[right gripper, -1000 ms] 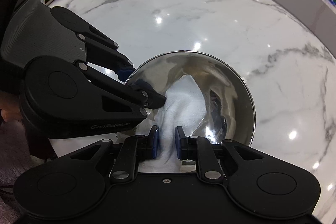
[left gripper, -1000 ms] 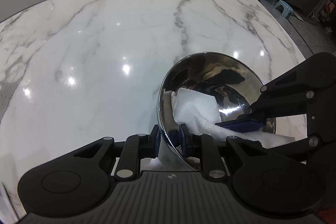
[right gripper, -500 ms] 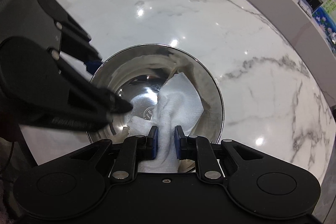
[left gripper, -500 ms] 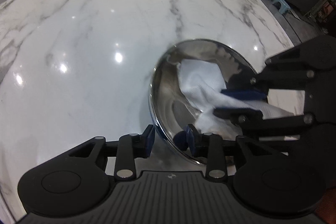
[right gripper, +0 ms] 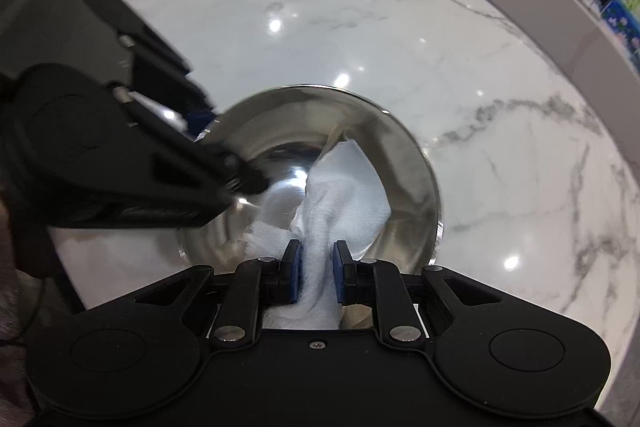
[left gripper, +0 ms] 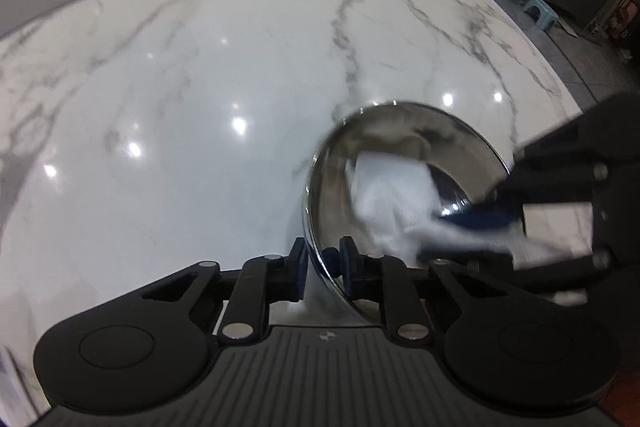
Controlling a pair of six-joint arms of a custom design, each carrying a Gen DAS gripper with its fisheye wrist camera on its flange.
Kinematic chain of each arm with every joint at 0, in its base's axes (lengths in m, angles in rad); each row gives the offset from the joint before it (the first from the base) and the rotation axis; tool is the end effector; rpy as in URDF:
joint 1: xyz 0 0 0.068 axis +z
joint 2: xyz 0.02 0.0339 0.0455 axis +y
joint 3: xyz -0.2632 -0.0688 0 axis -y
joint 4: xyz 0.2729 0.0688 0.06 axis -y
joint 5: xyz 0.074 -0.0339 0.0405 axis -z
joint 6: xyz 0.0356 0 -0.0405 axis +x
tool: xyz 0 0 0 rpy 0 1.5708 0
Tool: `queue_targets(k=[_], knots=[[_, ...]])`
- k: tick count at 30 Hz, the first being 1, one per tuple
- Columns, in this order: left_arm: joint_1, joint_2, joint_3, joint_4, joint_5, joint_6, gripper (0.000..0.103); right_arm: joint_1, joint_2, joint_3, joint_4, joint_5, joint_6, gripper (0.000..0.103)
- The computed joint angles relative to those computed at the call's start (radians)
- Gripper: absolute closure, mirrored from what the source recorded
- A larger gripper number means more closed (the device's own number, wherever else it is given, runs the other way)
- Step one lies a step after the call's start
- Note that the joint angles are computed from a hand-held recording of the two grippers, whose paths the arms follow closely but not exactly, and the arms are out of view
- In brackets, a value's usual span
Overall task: Clean bowl
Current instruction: 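Rub the towel around the bowl wall with the right tool while the left tool steadies the rim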
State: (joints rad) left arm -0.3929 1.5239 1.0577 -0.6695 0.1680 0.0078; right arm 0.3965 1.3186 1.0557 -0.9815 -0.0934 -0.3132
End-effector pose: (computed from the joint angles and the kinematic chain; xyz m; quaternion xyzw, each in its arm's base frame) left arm 0.2974 -0.1297 0.2084 0.2114 0.9499 -0.1216 0.1954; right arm 0.2464 0.1068 0.2517 -0.3496 0.9216 0.0528 0.1602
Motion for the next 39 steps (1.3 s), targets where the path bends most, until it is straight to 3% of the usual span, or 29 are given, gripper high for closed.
queue_targets(k=[3,8,16,18,20,25,27,32,39], knots=[[-0.003,-0.001,-0.002,0.007,-0.009,0.000,0.089,-0.029,0.024,0.021,-0.025,-0.120,0.018,0.088],[0.001,-0.006,-0.005,0.006,-0.007,0.007,0.090,-0.006,0.034,0.030,-0.037,-0.097,0.002,0.088],[0.005,-0.004,0.001,-0.008,-0.003,0.009,0.089,0.068,0.013,0.013,-0.008,0.124,-0.037,0.088],[0.010,0.007,0.011,-0.038,0.015,0.008,0.080,0.077,0.009,0.007,0.000,0.145,-0.037,0.088],[0.015,0.013,0.016,-0.067,0.044,0.008,0.077,0.081,0.008,0.006,0.001,0.148,-0.036,0.088],[0.014,-0.003,0.005,-0.074,0.043,0.028,0.079,0.070,0.008,0.010,0.000,0.128,-0.025,0.088],[0.017,-0.013,-0.001,-0.063,0.035,0.030,0.085,0.069,0.008,0.012,-0.002,0.123,-0.018,0.088],[0.022,-0.018,-0.005,-0.036,0.028,0.028,0.089,0.077,0.013,0.022,-0.016,0.114,0.008,0.088],[0.015,-0.009,0.002,-0.017,0.011,0.012,0.090,0.054,0.038,0.059,-0.060,-0.062,0.080,0.088]])
